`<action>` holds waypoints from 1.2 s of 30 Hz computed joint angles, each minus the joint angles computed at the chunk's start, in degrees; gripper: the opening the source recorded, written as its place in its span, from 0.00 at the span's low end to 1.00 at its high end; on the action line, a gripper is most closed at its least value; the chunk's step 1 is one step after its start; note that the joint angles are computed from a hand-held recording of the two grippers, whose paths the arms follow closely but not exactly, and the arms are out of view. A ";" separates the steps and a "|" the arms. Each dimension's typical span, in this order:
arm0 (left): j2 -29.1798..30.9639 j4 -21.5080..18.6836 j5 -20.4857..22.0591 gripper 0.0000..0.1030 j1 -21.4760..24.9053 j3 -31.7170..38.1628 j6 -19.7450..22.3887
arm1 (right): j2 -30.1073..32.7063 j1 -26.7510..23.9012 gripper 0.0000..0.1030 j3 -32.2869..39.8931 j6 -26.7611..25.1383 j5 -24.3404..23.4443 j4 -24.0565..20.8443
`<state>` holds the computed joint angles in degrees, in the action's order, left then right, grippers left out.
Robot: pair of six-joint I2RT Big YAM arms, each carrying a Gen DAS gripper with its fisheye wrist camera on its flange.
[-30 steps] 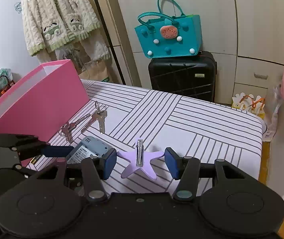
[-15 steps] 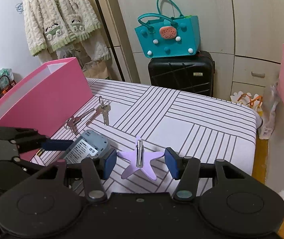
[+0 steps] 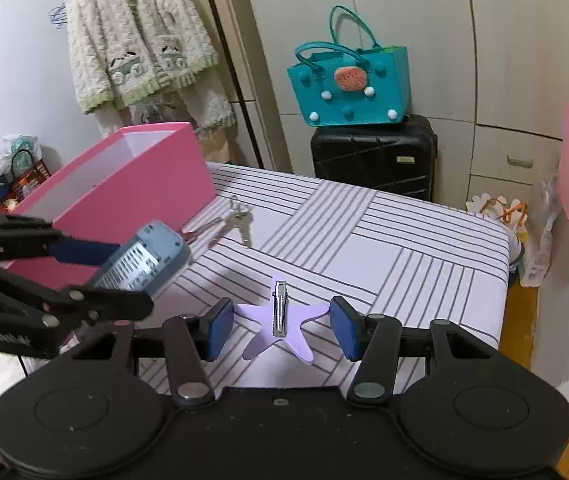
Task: Organize rigid objects
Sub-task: 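Carry the grey device and purple starfish into the pink box and open both grippers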
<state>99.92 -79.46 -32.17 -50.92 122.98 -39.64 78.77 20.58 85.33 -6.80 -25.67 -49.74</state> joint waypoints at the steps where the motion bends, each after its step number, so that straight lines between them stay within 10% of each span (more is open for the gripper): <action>1: -0.35 -0.49 -0.50 0.56 -0.19 0.26 0.16 | -0.26 0.22 0.57 0.18 -0.26 -0.27 -0.47; 8: -3.35 -4.29 -3.85 0.56 -1.06 1.46 -1.18 | -0.50 2.72 0.57 2.74 0.99 -3.89 0.12; 26: -13.97 -12.59 -1.54 0.56 2.55 -1.51 -3.99 | 11.25 14.04 0.57 28.31 -7.86 -1.05 -14.84; 36: -24.06 -4.99 7.49 0.56 10.04 -17.75 -4.24 | 19.15 18.79 0.57 36.80 -3.73 -1.25 -17.73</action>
